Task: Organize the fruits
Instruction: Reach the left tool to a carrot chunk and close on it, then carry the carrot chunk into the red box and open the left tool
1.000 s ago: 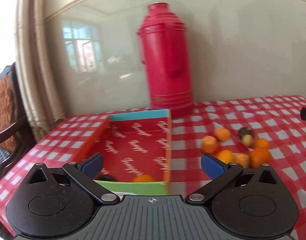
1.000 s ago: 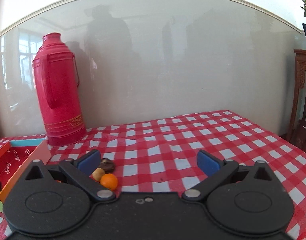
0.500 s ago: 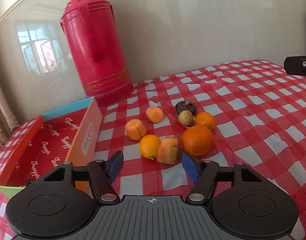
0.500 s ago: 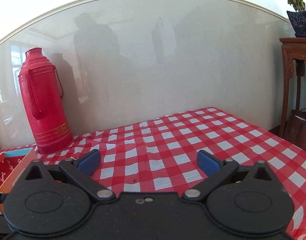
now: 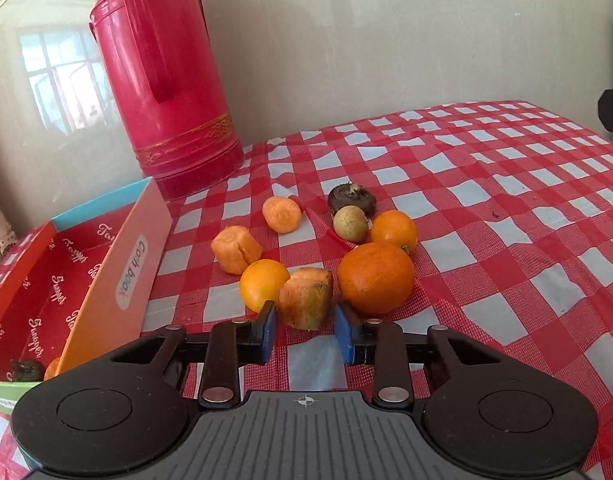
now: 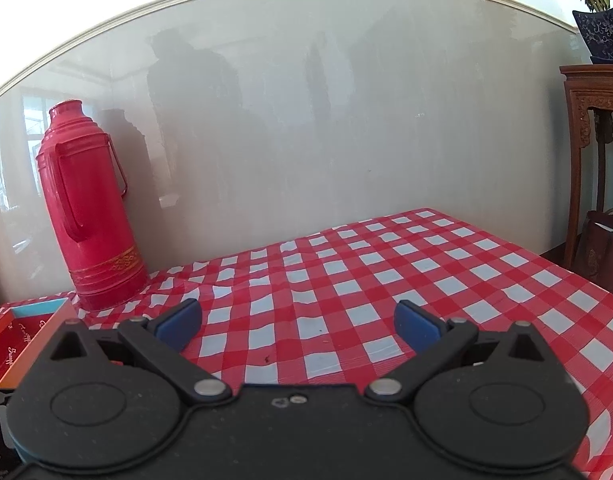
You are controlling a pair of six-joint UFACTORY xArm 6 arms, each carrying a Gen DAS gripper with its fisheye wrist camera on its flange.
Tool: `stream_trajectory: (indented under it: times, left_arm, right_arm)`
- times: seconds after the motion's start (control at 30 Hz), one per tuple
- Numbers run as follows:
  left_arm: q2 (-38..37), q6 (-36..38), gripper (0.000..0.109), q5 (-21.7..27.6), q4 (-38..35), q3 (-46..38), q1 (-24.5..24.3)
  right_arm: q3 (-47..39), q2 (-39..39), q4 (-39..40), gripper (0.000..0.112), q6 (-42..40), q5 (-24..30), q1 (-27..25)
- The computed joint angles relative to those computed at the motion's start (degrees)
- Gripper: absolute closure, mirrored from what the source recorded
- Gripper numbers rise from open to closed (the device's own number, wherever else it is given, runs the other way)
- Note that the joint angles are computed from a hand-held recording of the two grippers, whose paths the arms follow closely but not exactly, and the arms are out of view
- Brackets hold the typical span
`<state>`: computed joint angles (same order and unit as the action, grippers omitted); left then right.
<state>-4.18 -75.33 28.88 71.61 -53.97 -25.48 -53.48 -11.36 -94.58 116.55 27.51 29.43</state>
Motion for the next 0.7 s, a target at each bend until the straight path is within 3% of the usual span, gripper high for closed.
stream_trajectory:
  times: [0.07, 0.1, 0.23, 0.7]
  left_arm:
    - [0.42, -0.22, 0.077, -0.37, 0.21, -0.41, 0.17]
    - [0.52, -0.23, 0.085, -0.65, 0.14, -0.48, 0.28]
    - [0.57, -0.49, 0.085, -0.20, 0.68, -0.48, 0.00]
    - [-4.63, -11.19, 0.085, 6.86, 10.57, 2.23, -1.47]
  right_arm:
    - [0.13, -0.10, 0.89, 0.015, -0.66, 2.36, 0.93]
    - [0.19, -0.13, 1.36, 0.015, -1.06, 3.76, 1.40]
    - [0.25, -0.15, 3.25, 0.015, -2.52, 8.14, 2.76]
    - [0.12, 0.13, 3.06, 0.015, -1.88, 8.77, 2.93]
